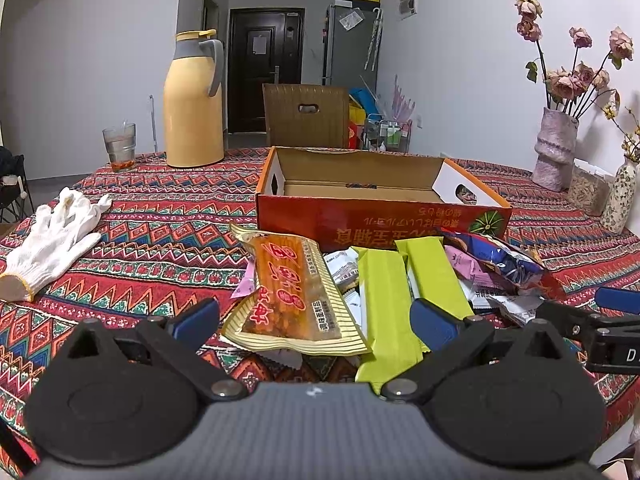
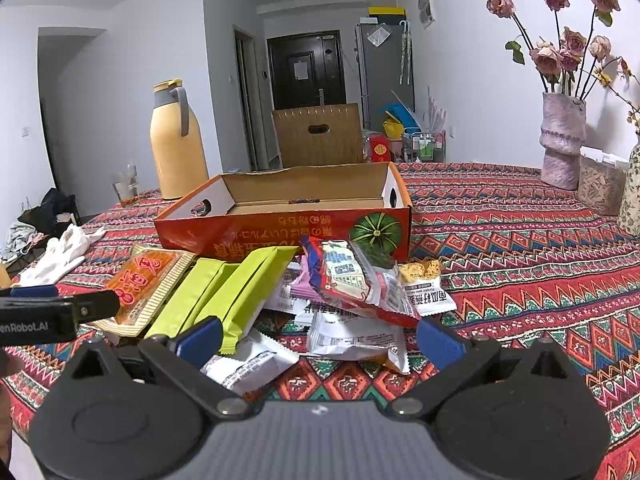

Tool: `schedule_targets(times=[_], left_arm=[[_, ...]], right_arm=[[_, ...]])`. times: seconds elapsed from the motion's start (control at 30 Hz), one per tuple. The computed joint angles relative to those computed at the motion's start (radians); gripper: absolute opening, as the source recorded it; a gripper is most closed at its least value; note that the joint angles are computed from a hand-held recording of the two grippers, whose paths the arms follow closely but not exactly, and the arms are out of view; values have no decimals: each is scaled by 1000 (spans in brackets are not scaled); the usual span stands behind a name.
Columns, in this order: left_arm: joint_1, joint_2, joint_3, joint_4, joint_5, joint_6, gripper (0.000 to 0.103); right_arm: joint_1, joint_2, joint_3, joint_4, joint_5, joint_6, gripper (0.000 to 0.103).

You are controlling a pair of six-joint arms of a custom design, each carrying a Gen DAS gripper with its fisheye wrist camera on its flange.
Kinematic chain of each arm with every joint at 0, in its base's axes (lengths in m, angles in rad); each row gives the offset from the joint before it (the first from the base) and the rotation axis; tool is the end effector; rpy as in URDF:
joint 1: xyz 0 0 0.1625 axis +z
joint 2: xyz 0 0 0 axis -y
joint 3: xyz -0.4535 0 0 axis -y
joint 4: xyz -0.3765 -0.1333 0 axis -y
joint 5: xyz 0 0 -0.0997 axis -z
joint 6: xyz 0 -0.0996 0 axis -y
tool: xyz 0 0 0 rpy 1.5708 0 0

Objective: Organize snacks

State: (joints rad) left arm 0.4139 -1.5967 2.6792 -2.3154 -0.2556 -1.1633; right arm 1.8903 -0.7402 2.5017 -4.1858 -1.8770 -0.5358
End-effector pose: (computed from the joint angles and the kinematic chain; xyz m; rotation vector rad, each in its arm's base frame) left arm -0.1371 -0.3111 0.2265 0.2582 2.0096 -1.2855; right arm 0.2239 -0.3479 0.1114 0.8910 -2.3845 1.1056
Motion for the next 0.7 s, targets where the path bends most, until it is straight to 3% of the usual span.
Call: schedule_targets(times=[0.7], left_arm=[[-4, 1, 4, -3, 1, -3, 103]], right_arm=[[-2, -1, 1, 0, 1, -2, 103]])
